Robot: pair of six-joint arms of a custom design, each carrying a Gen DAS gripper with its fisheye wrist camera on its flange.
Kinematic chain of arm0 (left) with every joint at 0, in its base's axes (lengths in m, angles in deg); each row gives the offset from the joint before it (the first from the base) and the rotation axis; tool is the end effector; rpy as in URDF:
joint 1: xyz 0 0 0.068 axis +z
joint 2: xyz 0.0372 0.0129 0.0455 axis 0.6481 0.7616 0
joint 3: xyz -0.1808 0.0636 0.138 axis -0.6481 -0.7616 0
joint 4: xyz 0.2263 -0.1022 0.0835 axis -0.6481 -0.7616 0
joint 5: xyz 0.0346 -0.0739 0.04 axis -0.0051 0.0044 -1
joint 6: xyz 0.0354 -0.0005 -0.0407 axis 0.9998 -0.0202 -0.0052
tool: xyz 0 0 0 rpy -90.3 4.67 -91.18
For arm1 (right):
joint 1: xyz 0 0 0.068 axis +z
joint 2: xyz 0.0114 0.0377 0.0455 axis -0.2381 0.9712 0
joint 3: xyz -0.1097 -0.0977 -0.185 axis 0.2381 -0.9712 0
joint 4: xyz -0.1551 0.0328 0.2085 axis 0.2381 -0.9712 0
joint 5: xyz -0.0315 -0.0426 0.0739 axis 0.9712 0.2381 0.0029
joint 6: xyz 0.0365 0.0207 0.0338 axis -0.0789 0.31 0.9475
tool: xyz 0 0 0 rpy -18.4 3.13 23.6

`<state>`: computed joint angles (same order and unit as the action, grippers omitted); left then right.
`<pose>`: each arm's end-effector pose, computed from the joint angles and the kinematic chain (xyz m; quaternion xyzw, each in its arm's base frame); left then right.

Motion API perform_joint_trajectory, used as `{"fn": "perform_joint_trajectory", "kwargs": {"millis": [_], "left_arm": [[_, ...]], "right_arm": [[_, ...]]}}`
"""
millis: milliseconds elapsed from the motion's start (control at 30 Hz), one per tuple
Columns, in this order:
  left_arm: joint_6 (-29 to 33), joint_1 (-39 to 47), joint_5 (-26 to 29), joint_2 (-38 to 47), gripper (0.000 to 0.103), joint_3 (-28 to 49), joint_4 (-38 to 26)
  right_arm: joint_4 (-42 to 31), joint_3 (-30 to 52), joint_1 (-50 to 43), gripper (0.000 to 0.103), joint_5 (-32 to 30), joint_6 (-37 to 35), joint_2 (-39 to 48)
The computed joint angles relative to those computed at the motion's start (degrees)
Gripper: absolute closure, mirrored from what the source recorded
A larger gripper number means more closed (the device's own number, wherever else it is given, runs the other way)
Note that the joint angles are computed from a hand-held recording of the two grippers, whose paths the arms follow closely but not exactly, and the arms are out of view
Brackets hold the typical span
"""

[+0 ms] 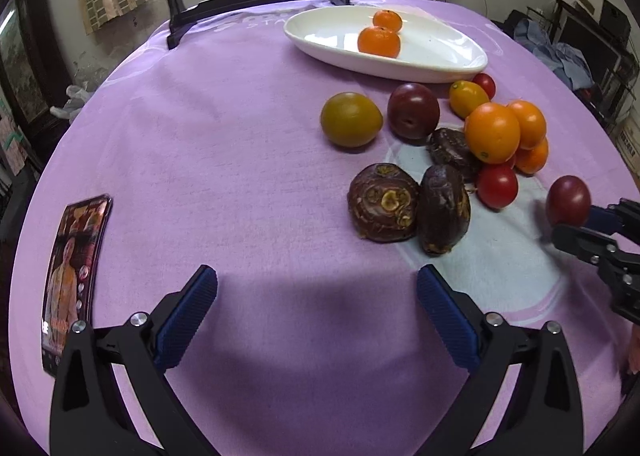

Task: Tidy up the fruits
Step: 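Grasp a mangosteen with the left tool while the right tool grasps a dark tomato, then carry the mangosteen and dark tomato to the plate and release both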

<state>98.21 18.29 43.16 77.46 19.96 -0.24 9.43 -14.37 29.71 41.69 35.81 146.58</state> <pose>0.3440 -0.1422 0.0688 0.2959 0.9144 -0.0554 0.2708 0.2132 0.1832 0.0953 0.0716 0.9480 0.0337 0.3083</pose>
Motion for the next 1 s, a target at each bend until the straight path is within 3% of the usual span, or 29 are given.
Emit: {"fn": "perform_joint_trajectory", "kwargs": {"millis": [100,267,300,333,433,633,733,900,1000], "left_arm": [[0.57,-1.40,-0.85,2.18,0.009,2.69,0.04],[0.77,-3.54,1.41,5.15,0.041,7.08,-0.34],[1.15,-3.74,2.58,5.13,0.057,7.23,-0.61],[0.97,-4.04,2.95,4.89,0.062,7.29,-1.11],[0.44,-4.54,2.12,3.92,0.062,6.05,-0.80],[0.40,-1.88,6.49,-3.15,0.062,1.84,-1.00],[0.44,-1.30,7.31,-4.42,0.062,1.27,-0.78],[-0.65,-0.97,7.86,-2.69,0.062,2.86,-2.47],[-0.51,-0.52,9.07,-3.16,0.062,2.31,-2.74]], "right_arm": [[-0.19,-0.07,0.39,0.066,0.52,-0.10,-0.82],[-0.42,-0.09,1.09,0.066,1.16,-0.16,-1.94],[-0.51,-0.34,1.35,0.066,1.46,-0.05,-2.42],[-0.59,-0.63,1.55,0.066,1.76,0.00,-2.94],[-0.74,-1.94,1.92,0.066,2.82,0.08,-5.15],[-2.45,-2.20,1.39,0.065,3.57,-2.33,-6.90],[-2.65,-0.36,1.54,0.035,2.64,-3.23,-3.43],[-3.17,6.90,0.68,0.034,0.21,-5.88,5.81],[-6.34,12.28,0.90,0.034,3.37,-6.23,10.69]]}}
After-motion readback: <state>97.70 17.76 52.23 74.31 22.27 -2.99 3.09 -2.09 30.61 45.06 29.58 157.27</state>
